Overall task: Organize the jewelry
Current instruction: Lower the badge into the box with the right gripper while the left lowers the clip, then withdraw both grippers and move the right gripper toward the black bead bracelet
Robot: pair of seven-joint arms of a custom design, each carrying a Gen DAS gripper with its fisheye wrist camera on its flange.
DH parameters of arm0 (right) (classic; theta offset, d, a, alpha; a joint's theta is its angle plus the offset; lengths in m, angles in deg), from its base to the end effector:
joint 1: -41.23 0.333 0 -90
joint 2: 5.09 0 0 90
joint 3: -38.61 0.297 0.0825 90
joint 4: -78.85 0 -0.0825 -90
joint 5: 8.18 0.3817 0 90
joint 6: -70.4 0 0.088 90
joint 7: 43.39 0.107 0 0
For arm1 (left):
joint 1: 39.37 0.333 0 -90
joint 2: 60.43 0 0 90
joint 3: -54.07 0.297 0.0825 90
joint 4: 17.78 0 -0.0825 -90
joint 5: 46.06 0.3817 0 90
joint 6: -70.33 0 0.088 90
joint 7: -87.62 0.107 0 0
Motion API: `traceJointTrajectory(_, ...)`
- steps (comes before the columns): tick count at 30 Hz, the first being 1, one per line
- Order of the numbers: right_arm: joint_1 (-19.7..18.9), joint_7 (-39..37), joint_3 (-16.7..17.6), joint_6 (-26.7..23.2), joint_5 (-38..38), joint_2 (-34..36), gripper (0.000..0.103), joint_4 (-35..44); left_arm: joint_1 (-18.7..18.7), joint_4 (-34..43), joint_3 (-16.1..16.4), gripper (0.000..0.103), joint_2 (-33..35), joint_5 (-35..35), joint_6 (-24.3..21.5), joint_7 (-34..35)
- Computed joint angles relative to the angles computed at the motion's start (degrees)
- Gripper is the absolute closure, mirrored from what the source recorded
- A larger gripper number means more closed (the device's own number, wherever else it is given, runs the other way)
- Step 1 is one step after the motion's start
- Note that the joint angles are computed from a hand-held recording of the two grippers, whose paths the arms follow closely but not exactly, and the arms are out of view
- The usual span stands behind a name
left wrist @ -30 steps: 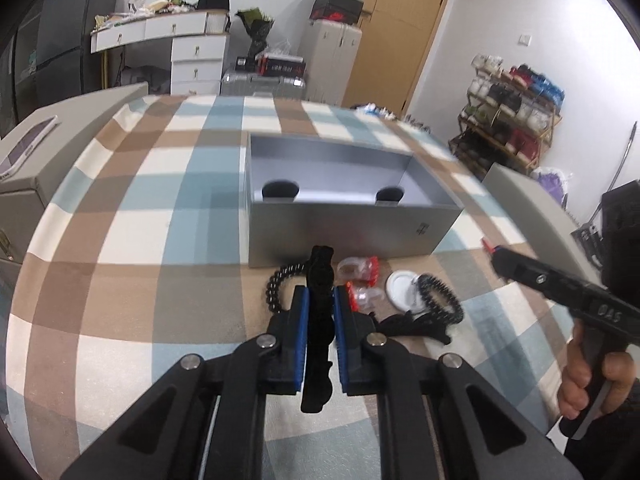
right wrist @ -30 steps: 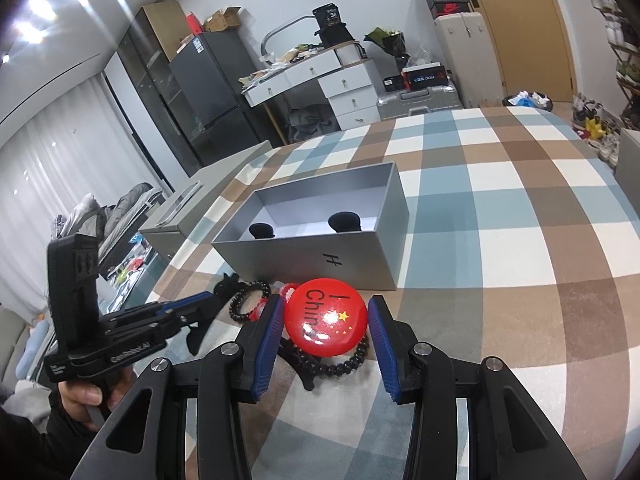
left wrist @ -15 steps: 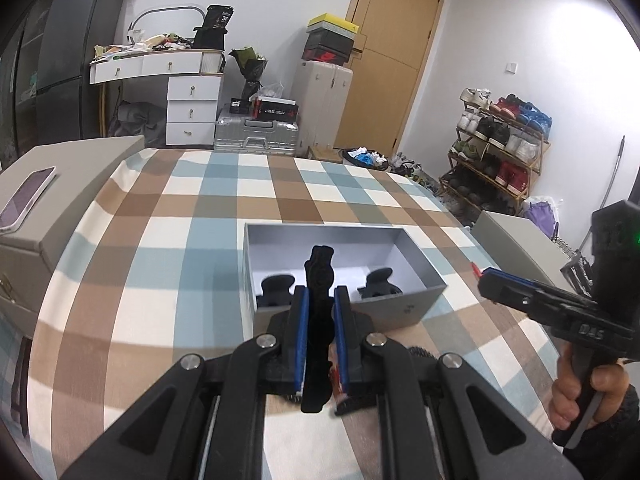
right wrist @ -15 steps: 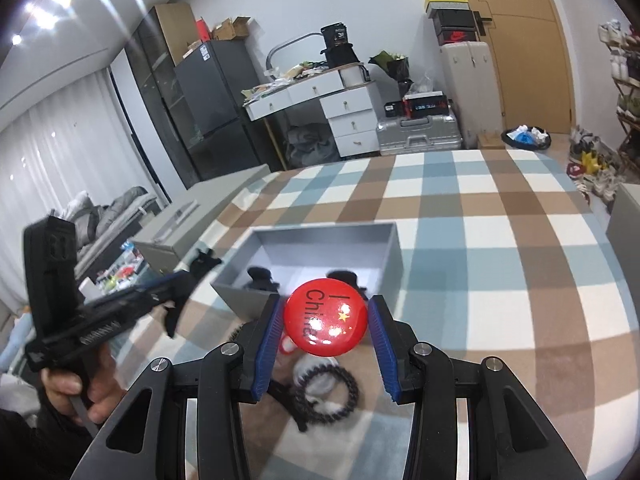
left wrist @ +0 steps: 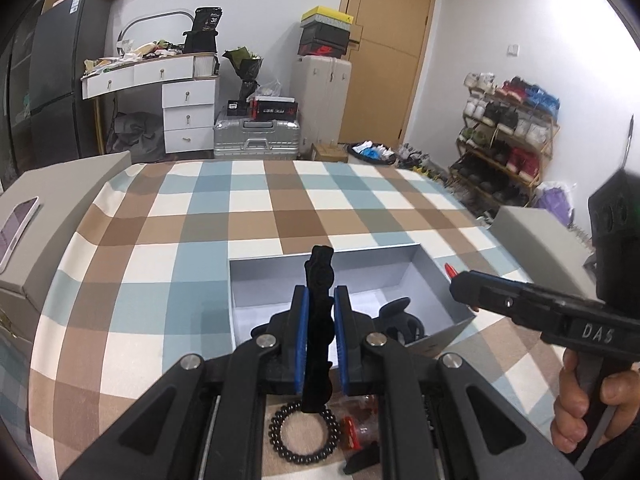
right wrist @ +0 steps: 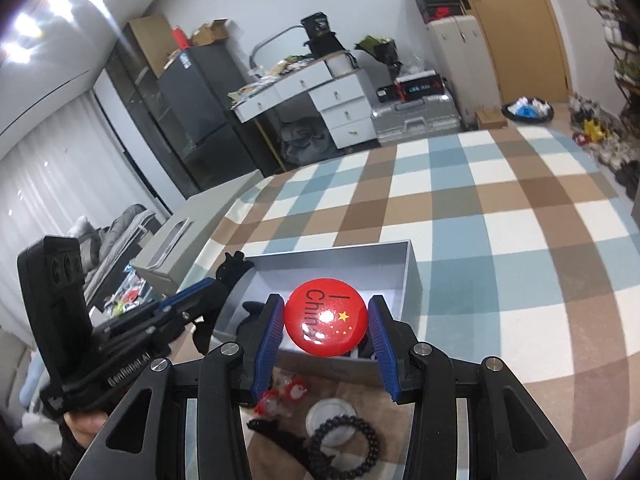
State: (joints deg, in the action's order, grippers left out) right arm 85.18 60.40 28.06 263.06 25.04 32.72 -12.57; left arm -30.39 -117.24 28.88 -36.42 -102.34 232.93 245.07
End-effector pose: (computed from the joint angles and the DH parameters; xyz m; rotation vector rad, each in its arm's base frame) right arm 0.6172 0.3724 0.3690 -1.3062 1.5863 -0.3268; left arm 0.6736 -0.1142 0.3982 -1.3046 2.2035 -1.2360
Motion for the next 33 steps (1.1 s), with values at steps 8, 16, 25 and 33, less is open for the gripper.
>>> traceJointTrajectory(8, 1.6, 6.8, -4.6, -5.9, -1.9, 3.9, 0.061, 5.9, -1.0, -0.5, -0.8, 0.096, 0.9, 5.2, 3.5, -1.5)
traceJointTrajectory(16, 0.2, 12.0, -4.3, -8.0, -7.7, 5.2, 0.061, 7.8, 0.6, -0.3, -2.7, 0.096, 1.8, 8.9, 3.4, -4.0)
traceJointTrajectory(25, 0.1, 15.0, -4.4, -7.7, -13.1, 4.1, 0.059, 6.5, 2.6, -0.2, -4.7, 0.096, 2.1, 11.4, 3.7, -6.3)
traceJointTrajectory(33, 10.9, 17.6, -16.2, -5.0, -10.4, 1.8, 0.052, -0.6, 4.2, -0.9, -5.6, 0.073, 0.8, 8.5, 2.6, -6.0)
